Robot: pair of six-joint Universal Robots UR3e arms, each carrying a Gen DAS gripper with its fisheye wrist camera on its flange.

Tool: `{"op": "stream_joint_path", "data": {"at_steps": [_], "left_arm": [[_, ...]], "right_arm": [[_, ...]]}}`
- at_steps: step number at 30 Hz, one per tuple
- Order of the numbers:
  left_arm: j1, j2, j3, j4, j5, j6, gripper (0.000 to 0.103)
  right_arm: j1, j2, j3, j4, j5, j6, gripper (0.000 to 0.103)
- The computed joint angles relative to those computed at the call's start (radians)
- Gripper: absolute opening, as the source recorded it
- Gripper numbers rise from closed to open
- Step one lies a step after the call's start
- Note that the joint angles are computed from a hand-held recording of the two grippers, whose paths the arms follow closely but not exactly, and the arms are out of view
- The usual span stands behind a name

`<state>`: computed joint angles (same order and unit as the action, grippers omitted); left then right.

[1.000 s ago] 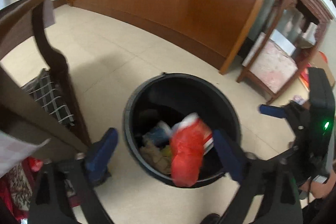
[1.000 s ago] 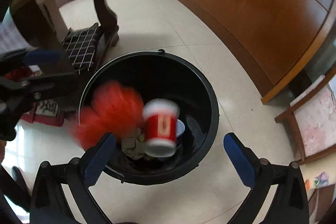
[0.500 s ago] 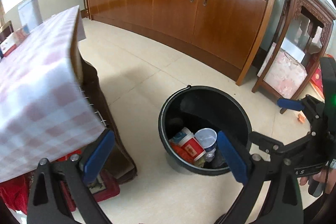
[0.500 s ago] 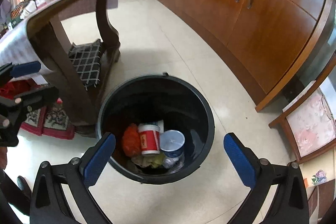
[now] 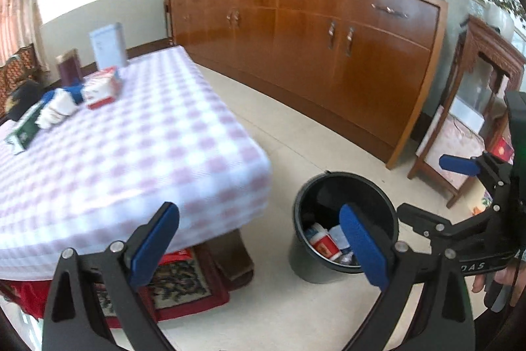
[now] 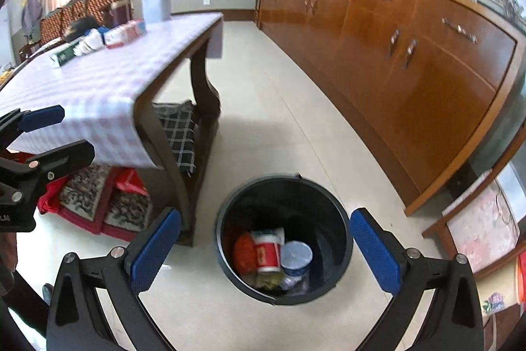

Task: Collect trash
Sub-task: 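Move both tools back toward the table items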

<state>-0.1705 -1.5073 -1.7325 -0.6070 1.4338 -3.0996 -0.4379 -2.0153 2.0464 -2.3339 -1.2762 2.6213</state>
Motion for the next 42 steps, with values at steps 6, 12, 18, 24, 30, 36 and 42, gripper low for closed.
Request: {"op": "stream_joint_path", "data": {"at_steps": [6, 12, 18, 24, 30, 36, 42], "left_arm": [[0.096, 0.121, -0.062, -0.027, -0.023, 0.02, 0.099], [0.255, 0.27, -0.128, -0.084, -0.091, 0.068, 0.099], [0.456, 0.41, -0.178, -0.165, -0.191, 0.133, 0.1], [0.689, 0.524, -0.202, -0.271, -0.321, 0.228, 0.1], [0.901, 0.573, -0.201, -0.358, -0.436, 0.325, 0.1], [1.002, 0.526, -0.179, -0.365, -0.467, 0.371, 0.099], [1.023, 0.405, -0.135, -0.28, -0.443, 0.367, 0.096]], "right_arm": [[0.104, 0.018, -0.067, 0.001, -0.02, 0.062, 0.103], [0.278, 0.09, -0.159, -0.039, -0.089, 0.154, 0.103], [0.447, 0.211, -0.283, -0.08, -0.149, 0.237, 0.103], [0.59, 0.353, -0.43, -0.097, -0.21, 0.294, 0.103], [0.715, 0.516, -0.617, -0.097, -0.281, 0.363, 0.103], [0.777, 0.684, -0.836, -0.049, -0.285, 0.402, 0.103], [0.817, 0.892, -1.145, 0.075, -0.294, 0.422, 0.103]]}}
